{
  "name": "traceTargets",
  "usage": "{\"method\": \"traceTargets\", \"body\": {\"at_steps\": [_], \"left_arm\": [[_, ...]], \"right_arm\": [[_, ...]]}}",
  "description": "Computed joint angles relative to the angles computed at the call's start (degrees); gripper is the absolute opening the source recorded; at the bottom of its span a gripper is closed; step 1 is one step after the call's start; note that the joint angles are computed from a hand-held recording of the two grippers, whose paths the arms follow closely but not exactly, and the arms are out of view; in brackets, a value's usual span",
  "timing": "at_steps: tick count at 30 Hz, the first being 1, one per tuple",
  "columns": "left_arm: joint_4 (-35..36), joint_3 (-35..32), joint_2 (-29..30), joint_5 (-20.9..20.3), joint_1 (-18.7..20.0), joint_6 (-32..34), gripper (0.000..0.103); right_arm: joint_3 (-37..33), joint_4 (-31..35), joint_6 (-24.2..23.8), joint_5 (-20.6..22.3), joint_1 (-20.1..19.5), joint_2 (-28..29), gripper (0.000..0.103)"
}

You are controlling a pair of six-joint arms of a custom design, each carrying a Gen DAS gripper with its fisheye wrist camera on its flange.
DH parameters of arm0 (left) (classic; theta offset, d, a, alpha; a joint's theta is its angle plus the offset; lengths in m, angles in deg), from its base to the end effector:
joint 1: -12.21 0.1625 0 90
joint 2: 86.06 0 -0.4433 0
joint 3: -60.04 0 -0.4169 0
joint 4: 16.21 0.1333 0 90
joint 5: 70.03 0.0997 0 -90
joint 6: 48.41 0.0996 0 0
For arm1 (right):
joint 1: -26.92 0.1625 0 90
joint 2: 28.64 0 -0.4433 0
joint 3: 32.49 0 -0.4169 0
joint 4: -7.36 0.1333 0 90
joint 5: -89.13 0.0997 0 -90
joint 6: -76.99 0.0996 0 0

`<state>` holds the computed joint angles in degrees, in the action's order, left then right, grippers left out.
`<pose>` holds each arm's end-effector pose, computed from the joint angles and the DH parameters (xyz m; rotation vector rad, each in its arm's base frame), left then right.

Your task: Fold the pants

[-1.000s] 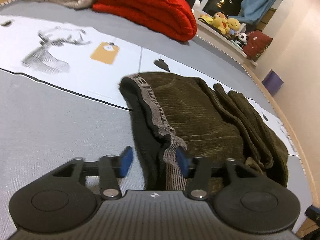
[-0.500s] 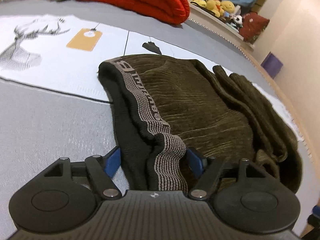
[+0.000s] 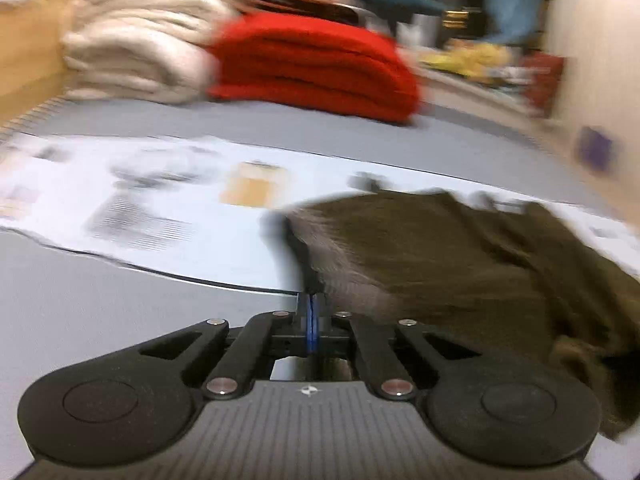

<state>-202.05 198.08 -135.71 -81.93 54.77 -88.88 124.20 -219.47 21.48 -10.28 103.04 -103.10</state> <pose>-0.1387 -0.4407 0.0762 0.0157 1.9473 -1.1861 0.0385 -0.3319 0.2009 0.7347 -2.2108 0.8787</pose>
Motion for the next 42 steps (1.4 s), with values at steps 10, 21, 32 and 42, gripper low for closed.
{"method": "traceTargets", "body": {"at_steps": [10,21,32,42], "left_arm": [[-18.5,7.2,-9.7,-25.7,8.5,-6.5,0.058],[-19.5,0.7,-4.5,-38.5,13.6,4.9,0.072],[-15.9,3.1,-6.1,-23.1,7.3,6.1,0.013],[9.2,5.2,-14.5,-17.2,5.9,-15.4,0.024]], "right_arm": [[-1.3,-1.7,1.4,-2.5,1.8,3.0,0.049],[-0.4,-4.0,-0.4,-3.1,1.8,3.7,0.053],[-1.4,-4.2,1.5,-5.1,3.2,5.1,0.053],[-5.2,-5.3,2.8,-5.5,5.2,7.3,0.05]]}}
